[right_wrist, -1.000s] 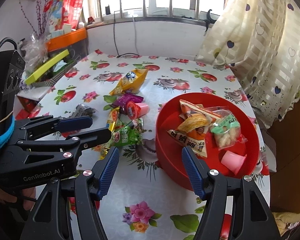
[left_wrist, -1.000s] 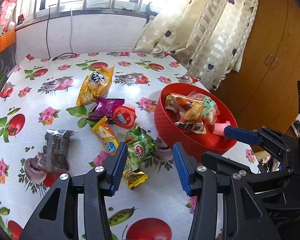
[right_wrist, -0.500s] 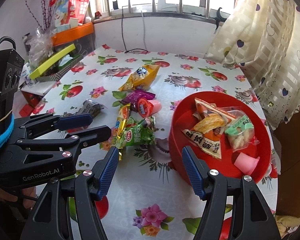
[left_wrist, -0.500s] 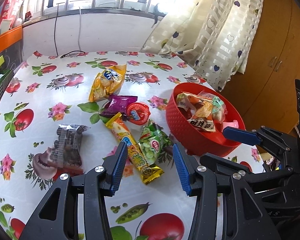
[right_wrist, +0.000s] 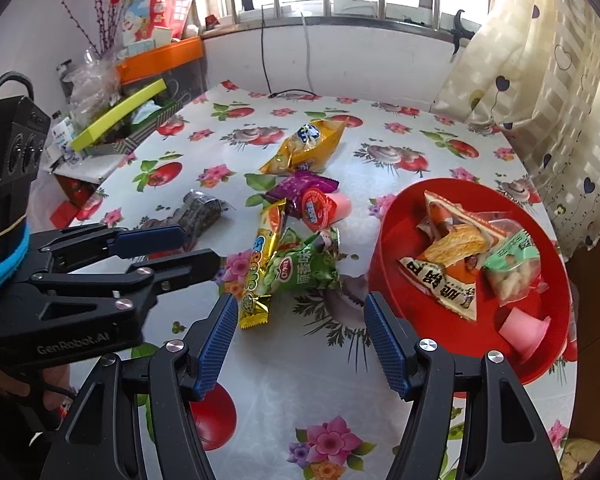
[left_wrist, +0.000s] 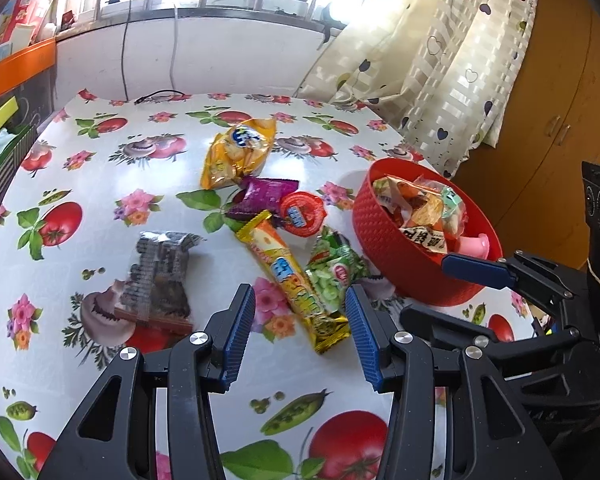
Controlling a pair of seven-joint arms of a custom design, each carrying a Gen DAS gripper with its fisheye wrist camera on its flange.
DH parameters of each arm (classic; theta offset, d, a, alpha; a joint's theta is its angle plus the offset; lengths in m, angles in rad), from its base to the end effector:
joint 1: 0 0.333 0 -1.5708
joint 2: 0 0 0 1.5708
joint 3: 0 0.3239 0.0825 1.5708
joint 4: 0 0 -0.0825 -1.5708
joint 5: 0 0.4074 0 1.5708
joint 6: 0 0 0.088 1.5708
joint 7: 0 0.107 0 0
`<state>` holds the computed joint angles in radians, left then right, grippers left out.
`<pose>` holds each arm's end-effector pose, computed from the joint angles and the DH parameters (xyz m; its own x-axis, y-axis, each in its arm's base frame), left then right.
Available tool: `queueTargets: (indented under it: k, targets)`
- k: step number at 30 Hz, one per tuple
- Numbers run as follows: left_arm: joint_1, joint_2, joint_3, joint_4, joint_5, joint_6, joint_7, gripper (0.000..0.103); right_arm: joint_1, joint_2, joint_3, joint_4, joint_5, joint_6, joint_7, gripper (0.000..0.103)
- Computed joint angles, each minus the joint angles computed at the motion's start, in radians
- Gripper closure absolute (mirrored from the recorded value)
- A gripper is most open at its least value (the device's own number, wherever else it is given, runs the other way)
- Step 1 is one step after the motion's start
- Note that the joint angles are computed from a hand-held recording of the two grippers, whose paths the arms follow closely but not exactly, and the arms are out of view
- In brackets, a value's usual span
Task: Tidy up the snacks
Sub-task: 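Move both tools back toward the snack pile, then grasp the dark chocolate packet with the left tool while the right tool grasps a pink jelly cup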
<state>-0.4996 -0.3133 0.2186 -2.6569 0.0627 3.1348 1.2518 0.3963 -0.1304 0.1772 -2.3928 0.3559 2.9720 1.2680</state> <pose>0.4470 -0.1333 0.4253 -0.1016 -0.9647 0.2430 -0.7417 -0.0893 -0.6648 0.4657 0.2743 0.4409 0.5424 -0.8384 -0.0532 -0.6521 -0.3802 -0.6559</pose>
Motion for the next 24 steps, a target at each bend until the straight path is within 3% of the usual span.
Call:
queueTargets:
  k: [5,16,22,24]
  targets:
    - [0.034,-0.014,0.003,-0.017,-0.006,-0.016,-0.011,0.055,0.016,0.013,-0.013,0.013,0.047,0.0,-0.039,0.039]
    - [0.259,-0.002,-0.131,-0.016,0.114,-0.023,-0.138,0.055,0.035,0.044,-0.025,0.057,0.131,-0.034,-0.131,0.038]
    - [0.329,0.065,-0.169,0.034,0.172,-0.052,-0.165,0.054,0.033,0.072,-0.027,0.088,0.142,-0.049,-0.147,0.038]
    - [0.323,0.092,-0.159,0.049,0.157,-0.052,-0.149,0.054,0.031,0.082,-0.027,0.098,0.137,-0.051,-0.145,0.038]
